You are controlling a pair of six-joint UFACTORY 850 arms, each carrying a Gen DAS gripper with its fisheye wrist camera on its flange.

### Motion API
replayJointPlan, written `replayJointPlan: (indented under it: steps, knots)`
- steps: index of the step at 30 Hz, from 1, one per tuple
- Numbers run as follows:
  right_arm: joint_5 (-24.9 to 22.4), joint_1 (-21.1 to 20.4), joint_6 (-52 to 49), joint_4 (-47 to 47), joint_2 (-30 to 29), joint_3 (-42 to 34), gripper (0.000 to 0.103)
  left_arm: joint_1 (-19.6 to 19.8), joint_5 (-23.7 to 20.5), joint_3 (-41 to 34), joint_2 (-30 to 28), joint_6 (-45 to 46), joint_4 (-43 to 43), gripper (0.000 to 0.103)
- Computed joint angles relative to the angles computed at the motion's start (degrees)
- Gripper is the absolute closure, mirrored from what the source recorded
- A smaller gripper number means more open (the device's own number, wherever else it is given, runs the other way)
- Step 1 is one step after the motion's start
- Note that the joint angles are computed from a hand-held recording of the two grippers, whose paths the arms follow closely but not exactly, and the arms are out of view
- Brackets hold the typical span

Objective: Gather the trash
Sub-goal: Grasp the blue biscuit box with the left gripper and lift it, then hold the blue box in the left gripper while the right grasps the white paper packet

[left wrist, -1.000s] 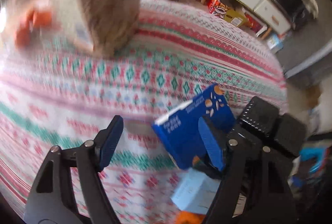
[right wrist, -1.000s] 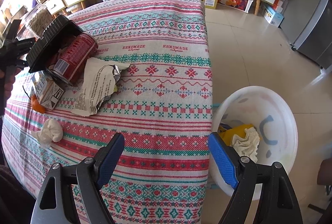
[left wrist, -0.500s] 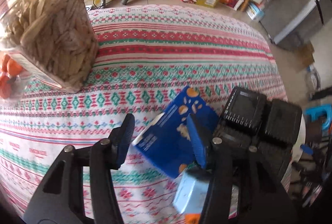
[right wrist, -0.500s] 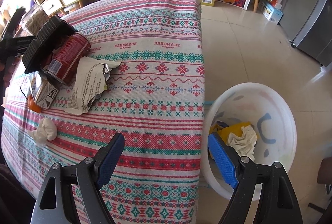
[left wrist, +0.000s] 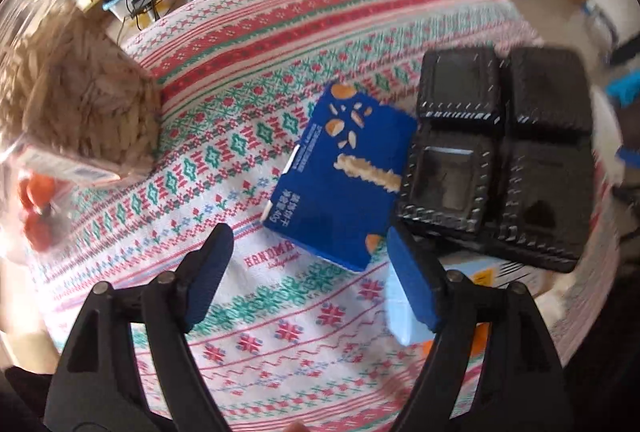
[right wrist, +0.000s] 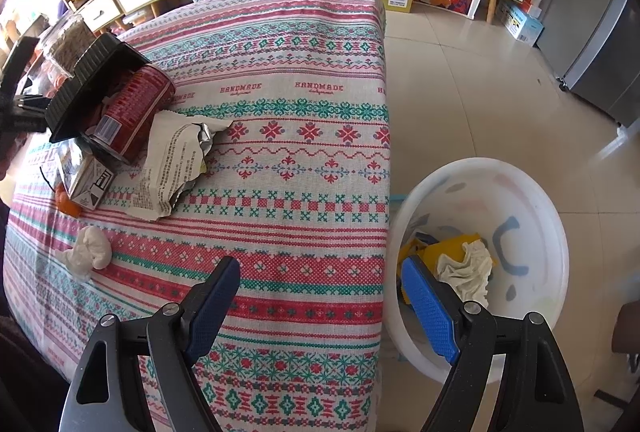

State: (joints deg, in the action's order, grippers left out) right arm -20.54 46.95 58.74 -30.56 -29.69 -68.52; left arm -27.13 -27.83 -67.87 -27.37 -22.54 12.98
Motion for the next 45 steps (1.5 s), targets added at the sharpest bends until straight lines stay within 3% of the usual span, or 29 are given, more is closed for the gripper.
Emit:
replayJointPlan:
  steps: [4,8,11,17,23,28,35,42,45]
  knots:
    - [-0.31,0.05,0.0,-0.15,-0.22,-0.29,0.019,0.37,1.2,-0.89,-1.35,0.38,-1.28,0.024]
    - [-0.61,0.19,-0.66,0.24,-0.48,-0.54,0.019,-0.33,1.36,-1.69,-2.73,-2.54,3.28,0.024]
    - [-0.96,0.32,-0.95,0.43,-0.77,-0.85,0.019,-1.2,3.62,-0.53,-2.13,-6.63,6.6,0.039]
    - [-1.39,1.08,0.52,-0.97,-1.51,-2.13,0.019,-3.44,5.52,5.11,2.32,-23.15,18.45,0.039]
    - [-0.71,2.11,0.45,-1.18,-3.2,-5.56,0.019,-4.32,7.07,12.51,9.41,-39.4,22.98,0.039]
    - [0.19,2.58,-5.8,5.61,-7.54,-11.64,0.019,-7.2,4.41,16.47,14.93,-51.96,24.93,0.039]
    - [-1.84,3.97,-14.05,14.7,-15.05,-20.86,0.019,-12.27,3.74,20.72,18.54,-69.81,35.57,0.039]
    - [-7.24,6.06,-3.61,1.58,-19.36,-26.24,0.018,-13.6,3.3,21.98,18.84,-74.76,38.16,0.039]
    - [-7.53,6.6,-1.86,-1.13,-19.52,-26.48,0.025,-12.95,6.11,22.24,18.93,-75.01,38.01,0.039]
